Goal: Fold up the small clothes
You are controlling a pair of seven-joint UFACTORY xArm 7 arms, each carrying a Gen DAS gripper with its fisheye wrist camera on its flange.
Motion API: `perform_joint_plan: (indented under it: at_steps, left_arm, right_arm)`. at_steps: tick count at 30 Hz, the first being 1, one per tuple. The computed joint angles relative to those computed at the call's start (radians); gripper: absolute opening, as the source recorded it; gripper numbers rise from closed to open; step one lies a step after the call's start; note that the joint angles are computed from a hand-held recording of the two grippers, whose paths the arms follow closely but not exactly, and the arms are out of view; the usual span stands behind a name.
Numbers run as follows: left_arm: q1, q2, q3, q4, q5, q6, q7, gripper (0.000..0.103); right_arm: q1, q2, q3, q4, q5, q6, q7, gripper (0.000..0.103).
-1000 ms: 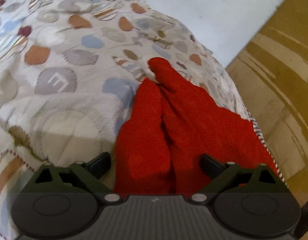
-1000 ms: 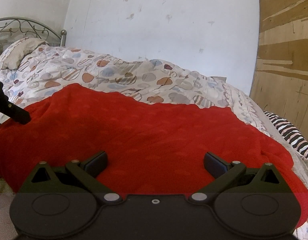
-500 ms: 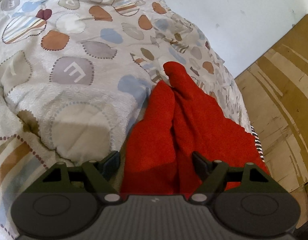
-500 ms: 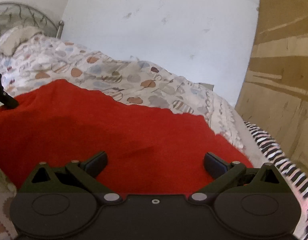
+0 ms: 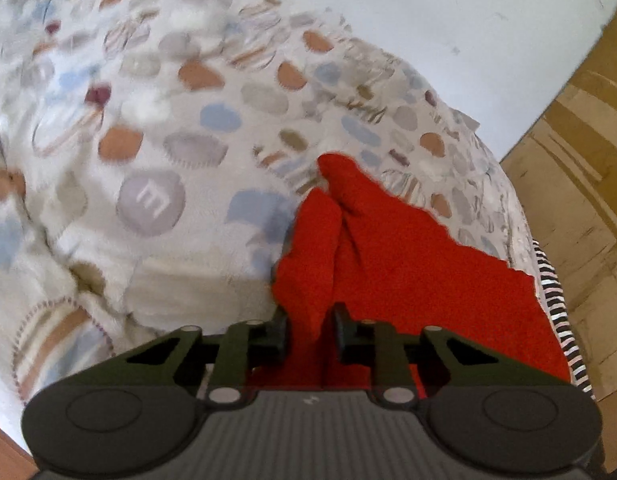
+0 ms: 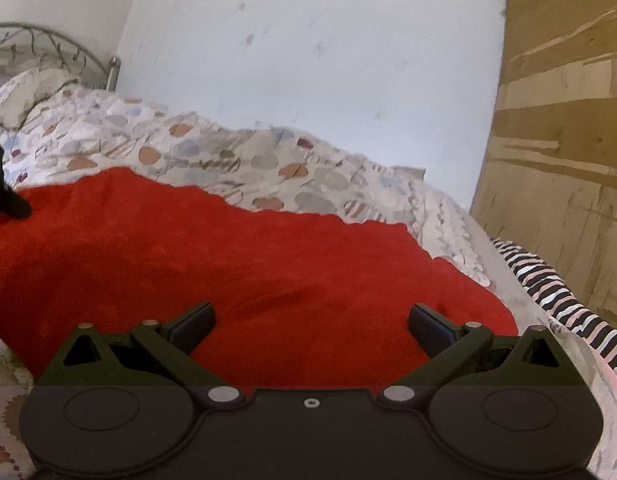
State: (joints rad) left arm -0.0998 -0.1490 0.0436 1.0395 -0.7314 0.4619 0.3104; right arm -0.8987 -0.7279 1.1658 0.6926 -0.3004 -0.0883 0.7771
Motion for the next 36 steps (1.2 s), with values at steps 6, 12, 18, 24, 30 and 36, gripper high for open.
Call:
perform_joint_plan:
  at_steps: [6,12,18,24,30,36]
  left_arm:
    - [-0.054,-0.043,-0.046,0.074,0.11,-0.019,0.045,0.015]
    - [-0.129,0.032,-0.097,0.238,0.151,0.0,0.017,0.013]
    - [-0.203,0.162,-0.195,0.388,0.292,0.012,-0.002,0.013]
    - [-0.271,0.265,-0.249,0.416,0.43,0.03,-0.07,0.012]
    - [-0.254,0.218,-0.262,0.317,0.33,0.012,0.038,0.017]
    - [-0.227,0.184,-0.243,0.344,0.036,0.108,0.221,0.08]
  right_arm:
    - [0.075,0.083,-0.08,0.038,-0.053,0.081,-0.069,0.103]
    - [0.153,0.019,-0.18,-0.035,-0.075,0.04,-0.089,0.103]
    - [0.186,-0.124,-0.264,-0.134,-0.109,0.079,-0.173,0.102]
    - [0.282,-0.105,-0.385,-0.249,-0.061,-0.009,-0.211,0.102]
    - [0.274,-0.109,-0.362,-0.292,0.027,-0.071,-0.208,0.103]
    - [0.236,-0.118,-0.303,-0.295,0.094,-0.095,-0.191,0.102]
